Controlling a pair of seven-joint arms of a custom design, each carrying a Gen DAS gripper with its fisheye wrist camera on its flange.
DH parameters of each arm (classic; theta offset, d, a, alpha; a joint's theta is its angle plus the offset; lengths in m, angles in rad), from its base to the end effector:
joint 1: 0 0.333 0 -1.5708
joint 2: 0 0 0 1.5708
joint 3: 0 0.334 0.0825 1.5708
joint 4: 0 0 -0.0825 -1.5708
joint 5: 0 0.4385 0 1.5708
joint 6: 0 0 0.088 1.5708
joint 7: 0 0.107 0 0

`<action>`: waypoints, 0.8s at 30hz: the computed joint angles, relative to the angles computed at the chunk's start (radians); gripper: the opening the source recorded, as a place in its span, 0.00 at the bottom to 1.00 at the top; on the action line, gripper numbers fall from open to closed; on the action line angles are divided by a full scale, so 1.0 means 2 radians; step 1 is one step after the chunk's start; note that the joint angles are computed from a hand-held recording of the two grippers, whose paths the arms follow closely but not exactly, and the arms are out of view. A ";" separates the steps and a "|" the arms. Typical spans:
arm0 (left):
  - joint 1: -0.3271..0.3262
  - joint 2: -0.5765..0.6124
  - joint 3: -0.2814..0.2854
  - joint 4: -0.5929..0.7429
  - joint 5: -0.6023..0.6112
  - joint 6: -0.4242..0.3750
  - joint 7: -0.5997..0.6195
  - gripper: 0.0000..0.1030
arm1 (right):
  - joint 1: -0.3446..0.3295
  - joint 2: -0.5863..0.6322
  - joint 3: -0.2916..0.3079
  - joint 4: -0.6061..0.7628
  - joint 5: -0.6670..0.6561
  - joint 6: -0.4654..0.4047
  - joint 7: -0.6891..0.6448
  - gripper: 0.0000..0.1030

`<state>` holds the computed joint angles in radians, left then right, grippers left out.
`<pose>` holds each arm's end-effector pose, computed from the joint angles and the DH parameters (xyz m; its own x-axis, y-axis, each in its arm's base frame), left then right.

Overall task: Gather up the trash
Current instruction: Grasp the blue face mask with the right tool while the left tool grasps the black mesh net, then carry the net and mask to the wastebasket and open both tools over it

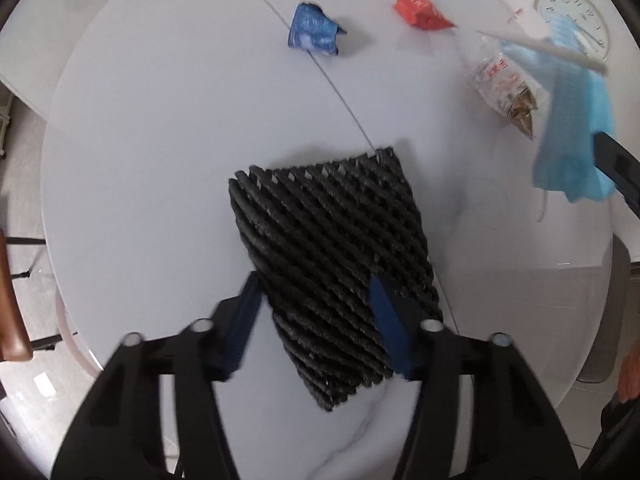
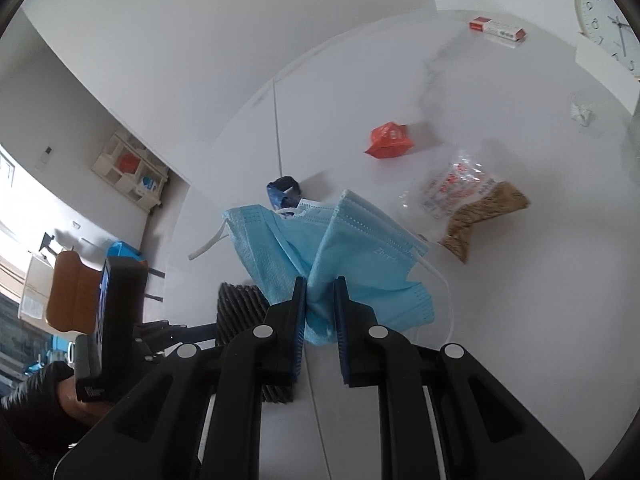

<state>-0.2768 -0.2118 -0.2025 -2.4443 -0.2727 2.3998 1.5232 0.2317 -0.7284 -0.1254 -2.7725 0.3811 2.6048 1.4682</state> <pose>0.4536 -0.2377 0.3796 -0.2505 -0.9516 0.1778 -0.9636 0.2273 -0.1409 0.3972 0.0363 0.4629 0.0427 -0.9324 -0.3588 -0.8622 0.1470 -0.4847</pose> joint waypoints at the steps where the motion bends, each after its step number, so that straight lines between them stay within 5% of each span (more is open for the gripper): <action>1: 0.000 -0.002 0.001 -0.002 -0.003 0.003 0.000 0.41 | -0.003 -0.004 0.004 -0.003 -0.002 0.000 0.004 0.14; 3: 0.000 -0.010 0.002 -0.009 -0.008 0.011 -0.004 0.22 | -0.003 -0.010 0.006 -0.008 -0.002 0.001 0.009 0.14; 5: -0.002 -0.021 0.008 -0.017 -0.024 0.016 0.005 0.14 | 0.000 -0.016 0.006 -0.010 -0.001 -0.001 0.010 0.14; 14: 0.017 -0.117 0.041 -0.068 -0.037 0.024 0.015 0.13 | 0.038 -0.022 0.028 -0.002 -0.007 -0.001 0.020 0.14; 24: 0.154 -0.258 0.079 -0.139 0.099 -0.025 -0.004 0.13 | 0.169 0.062 0.041 0.064 0.063 0.032 -0.019 0.14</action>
